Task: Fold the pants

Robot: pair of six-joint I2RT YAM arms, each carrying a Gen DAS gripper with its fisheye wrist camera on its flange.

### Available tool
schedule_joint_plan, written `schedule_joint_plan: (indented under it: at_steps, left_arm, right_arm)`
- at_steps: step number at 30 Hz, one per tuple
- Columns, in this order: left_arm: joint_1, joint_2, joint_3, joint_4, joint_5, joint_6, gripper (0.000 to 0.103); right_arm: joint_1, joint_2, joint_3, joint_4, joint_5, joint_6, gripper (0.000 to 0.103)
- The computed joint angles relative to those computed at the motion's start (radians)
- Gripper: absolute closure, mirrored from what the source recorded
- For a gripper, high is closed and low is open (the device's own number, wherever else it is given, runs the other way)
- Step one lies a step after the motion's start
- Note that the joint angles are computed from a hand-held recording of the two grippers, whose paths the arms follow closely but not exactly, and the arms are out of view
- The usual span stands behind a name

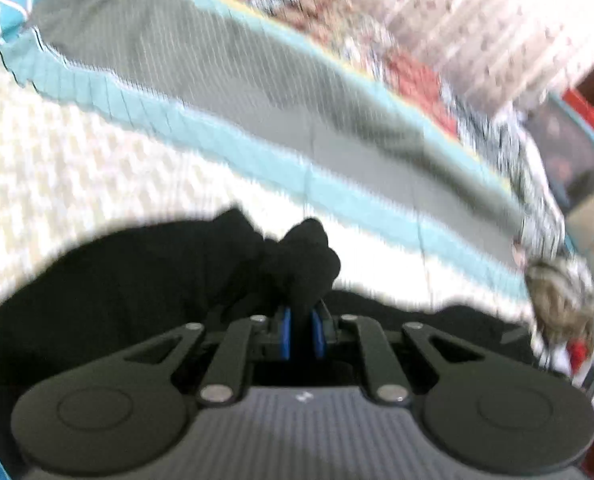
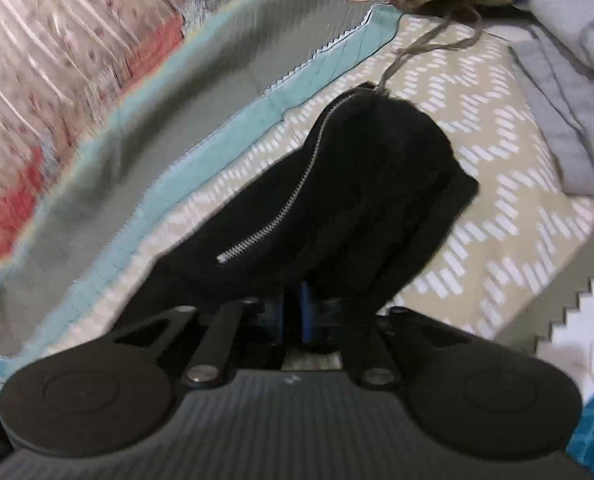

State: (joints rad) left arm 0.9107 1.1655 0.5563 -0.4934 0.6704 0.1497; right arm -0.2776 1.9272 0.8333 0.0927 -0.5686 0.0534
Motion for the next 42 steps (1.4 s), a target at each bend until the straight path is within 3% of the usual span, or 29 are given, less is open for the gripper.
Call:
schedule_joint_plan:
  at_steps: [4,8,10,11,12,13,14,18,22,24,26,29,33,39,41,42]
  left_arm:
    - [0.013,0.104,0.149,0.076,0.027,-0.120,0.093]
    - [0.006,0.174,0.219,0.303,-0.031,-0.358,0.093]
    - [0.000,0.222,0.211,0.450,-0.133,-0.481,0.090]
    - [-0.020,0.257,0.223,0.475,-0.207,-0.496,0.085]
    - [-0.045,0.297,0.243,0.458,-0.281,-0.483,0.081]
    - [-0.055,0.333,0.262,0.416,-0.319,-0.449,0.078]
    - [-0.054,0.357,0.262,0.386,-0.315,-0.421,0.078]
    - [0.057,0.322,0.131,0.357,-0.164,-0.233,0.075]
    - [0.274,0.244,0.045,0.172,-0.058,0.083,0.073]
    - [0.435,0.214,0.030,0.045,-0.020,0.289,0.067]
    - [0.593,0.208,0.041,-0.067,-0.005,0.459,0.052]
    - [0.754,0.281,0.074,-0.172,-0.017,0.609,0.049]
    - [0.853,0.445,0.144,-0.287,-0.018,0.640,0.046]
    - [0.819,0.480,0.068,-0.254,-0.024,0.627,0.040]
    - [0.786,0.480,0.021,-0.204,-0.022,0.598,0.043]
    - [0.767,0.460,-0.006,-0.169,-0.024,0.571,0.043]
  right_arm:
    - [0.074,-0.129,-0.010,0.083,0.021,0.032,0.096]
    - [0.171,-0.149,0.147,0.068,0.002,0.110,0.096]
    - [0.207,-0.139,0.193,0.121,-0.046,0.175,0.091]
    - [0.219,-0.134,0.201,0.159,-0.076,0.216,0.090]
    - [0.231,-0.131,0.207,0.173,-0.081,0.230,0.076]
    - [0.240,-0.126,0.221,0.155,-0.061,0.213,0.044]
    - [0.250,-0.140,0.195,0.160,-0.021,0.183,0.037]
    - [0.166,-0.175,0.020,0.230,-0.044,0.024,0.039]
    - [-0.018,-0.145,-0.101,0.224,-0.053,-0.105,0.039]
    - [-0.110,-0.121,-0.127,0.231,-0.059,-0.097,0.039]
    - [-0.222,-0.085,-0.156,0.261,-0.086,-0.076,0.039]
    - [-0.334,-0.016,-0.148,0.244,-0.117,-0.039,0.038]
    - [-0.376,0.034,-0.146,0.231,-0.186,0.059,0.038]
    - [-0.243,0.051,-0.121,0.259,-0.084,0.173,0.042]
    - [-0.209,0.051,-0.106,0.253,-0.027,0.155,0.065]
    - [-0.206,0.046,-0.086,0.210,-0.013,0.133,0.084]
